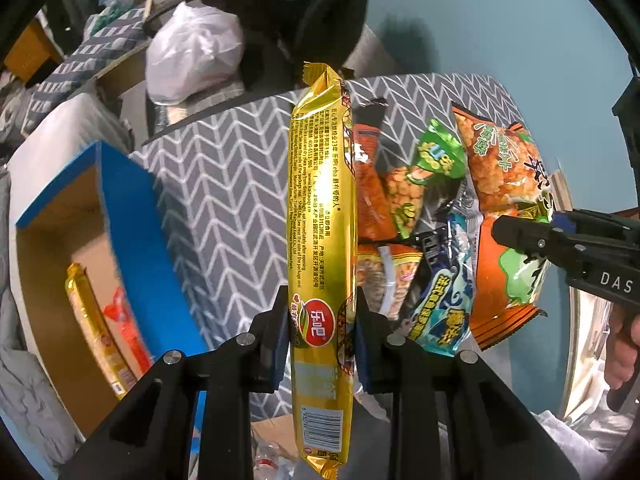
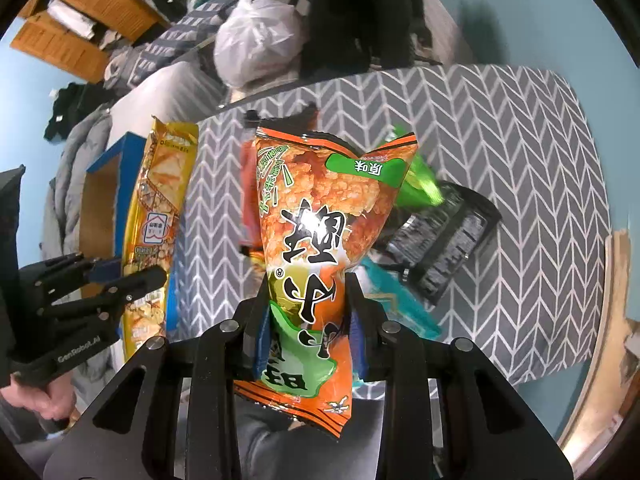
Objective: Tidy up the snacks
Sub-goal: 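Lift and carry the gold packet and rice-cracker bag over the box with both tools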
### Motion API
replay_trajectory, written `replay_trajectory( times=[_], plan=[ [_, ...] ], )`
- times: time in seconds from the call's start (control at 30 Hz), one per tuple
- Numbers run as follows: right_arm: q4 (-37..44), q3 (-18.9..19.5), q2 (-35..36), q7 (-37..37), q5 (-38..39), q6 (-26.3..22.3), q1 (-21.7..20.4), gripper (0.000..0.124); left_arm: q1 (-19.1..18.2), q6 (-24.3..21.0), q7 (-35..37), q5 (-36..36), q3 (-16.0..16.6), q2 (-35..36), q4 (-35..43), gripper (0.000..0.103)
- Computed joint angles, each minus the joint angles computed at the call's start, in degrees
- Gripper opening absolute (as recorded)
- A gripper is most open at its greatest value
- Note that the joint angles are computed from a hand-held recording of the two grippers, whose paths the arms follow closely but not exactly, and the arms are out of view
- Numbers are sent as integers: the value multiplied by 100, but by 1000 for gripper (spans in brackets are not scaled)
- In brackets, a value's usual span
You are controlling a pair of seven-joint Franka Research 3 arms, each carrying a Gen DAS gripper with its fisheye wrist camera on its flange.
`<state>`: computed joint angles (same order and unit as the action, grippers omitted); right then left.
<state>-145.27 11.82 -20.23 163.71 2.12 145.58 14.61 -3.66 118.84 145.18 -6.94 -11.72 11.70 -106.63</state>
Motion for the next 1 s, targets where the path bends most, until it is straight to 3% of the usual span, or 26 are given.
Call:
replay_trajectory(
  times=[1.0],
  plan=[
    [3261, -632, 2787, -1791, -184, -84, 663, 31, 808, -502, -488, -51, 179, 1104, 2009, 27]
  ],
)
